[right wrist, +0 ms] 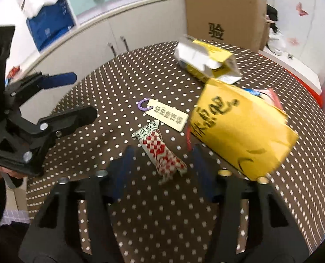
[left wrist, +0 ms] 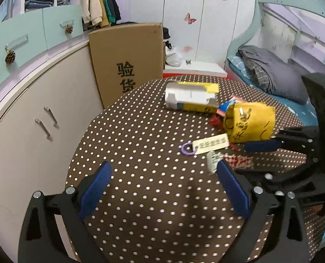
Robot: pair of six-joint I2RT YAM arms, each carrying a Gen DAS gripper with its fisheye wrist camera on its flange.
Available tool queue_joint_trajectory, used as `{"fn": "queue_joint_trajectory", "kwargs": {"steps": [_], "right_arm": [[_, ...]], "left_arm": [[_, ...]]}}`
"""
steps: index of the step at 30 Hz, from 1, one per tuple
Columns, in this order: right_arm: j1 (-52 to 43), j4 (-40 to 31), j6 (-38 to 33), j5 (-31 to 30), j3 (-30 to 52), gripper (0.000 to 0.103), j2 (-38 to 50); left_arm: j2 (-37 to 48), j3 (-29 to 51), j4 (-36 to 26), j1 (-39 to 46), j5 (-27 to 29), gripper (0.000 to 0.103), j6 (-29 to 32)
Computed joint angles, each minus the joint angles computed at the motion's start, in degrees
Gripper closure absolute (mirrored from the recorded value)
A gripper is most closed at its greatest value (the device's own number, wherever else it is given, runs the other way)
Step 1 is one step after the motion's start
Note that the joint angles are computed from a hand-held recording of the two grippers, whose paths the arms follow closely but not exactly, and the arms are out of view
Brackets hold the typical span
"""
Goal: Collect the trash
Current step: 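Grasp the red-white checkered wrapper with the right gripper while the left grasps the purple-ring tag, then carry the wrapper and tag over the bin and open both grippers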
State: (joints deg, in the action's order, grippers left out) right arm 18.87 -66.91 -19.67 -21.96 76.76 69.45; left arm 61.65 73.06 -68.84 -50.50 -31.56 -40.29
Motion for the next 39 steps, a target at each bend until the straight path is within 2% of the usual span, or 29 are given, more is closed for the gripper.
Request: {"fn": "queue_joint_trajectory", "kwargs": {"steps": [1, 2, 5, 11, 13, 14, 17, 19, 20, 21, 27, 32, 39], "right_arm": [[0.41, 0.46, -0.52, -0.06, -0.48, 0.07, -0.35], [0.42, 0.43, -1.09, -0.38, -0.74, 0.077, -0.63], [1.54, -0.18, -1.73, 0.99, -1.72, 0.088, -2.49], [-7.55, -4.59, -3.84, -3.94, -2.39, 0.093, -5.68], [-11.34, -6.26, -5.38, -5.18, -2.37, 0.093, -6.39], [-13.05, -7.15, -6.42, -5.86, -2.14, 0.093, -6.47], [-17.62, -9.27, -9.16, -7.77, -1.77, 0.093, -6.55], [-19.58, -10.19, -10.54, -8.43, -1.64, 0.093, -6.51], [-20.21, -10.35, -10.84, -8.74, -1.76, 0.093, -6.64], [-20.08, -10.33, -10.47, -8.7, -2.0, 0.093, -6.99], [-23.04, -11.63, -11.53, -10.94, -1.99, 0.093, -7.98], [-26.6, -13.24, -13.36, -13.05, -0.9, 0.093, -7.76], [-38.84, -19.36, -22.63, -17.72, 2.56, 0.093, -5.25]], "left_arm": [[0.3, -0.06, 0.27, 0.17, 0.28, 0.009, 0.29], [0.12, -0.71, 0.95, 0.9, 0.82, 0.009, 1.24], [1.02, -1.79, 3.94, 4.22, 3.73, 0.009, 6.14], [5.22, -1.89, 8.96, 7.57, 7.8, 0.009, 13.78], [7.16, -1.51, 9.96, 9.53, 11.39, 0.022, 16.16], [7.7, -1.38, 10.1, 10.01, 12.61, 0.037, 16.76], [8.48, -0.68, 10.66, 10.62, 14.8, 0.05, 19.65], [8.61, -0.27, 10.54, 10.72, 16.05, 0.066, 20.57], [8.73, 0.03, 10.42, 10.73, 16.72, 0.08, 20.9], [8.71, 0.25, 10.39, 11.05, 18.04, 0.083, 21.29], [7.14, -0.61, 10.94, 10.8, 20.83, 0.084, 19.43], [5.42, -1.45, 10.86, 7.98, 18.86, 0.084, 16.32], [4.61, -0.17, 9.45, 1.2, 14.89, 0.084, 11.3]]}}
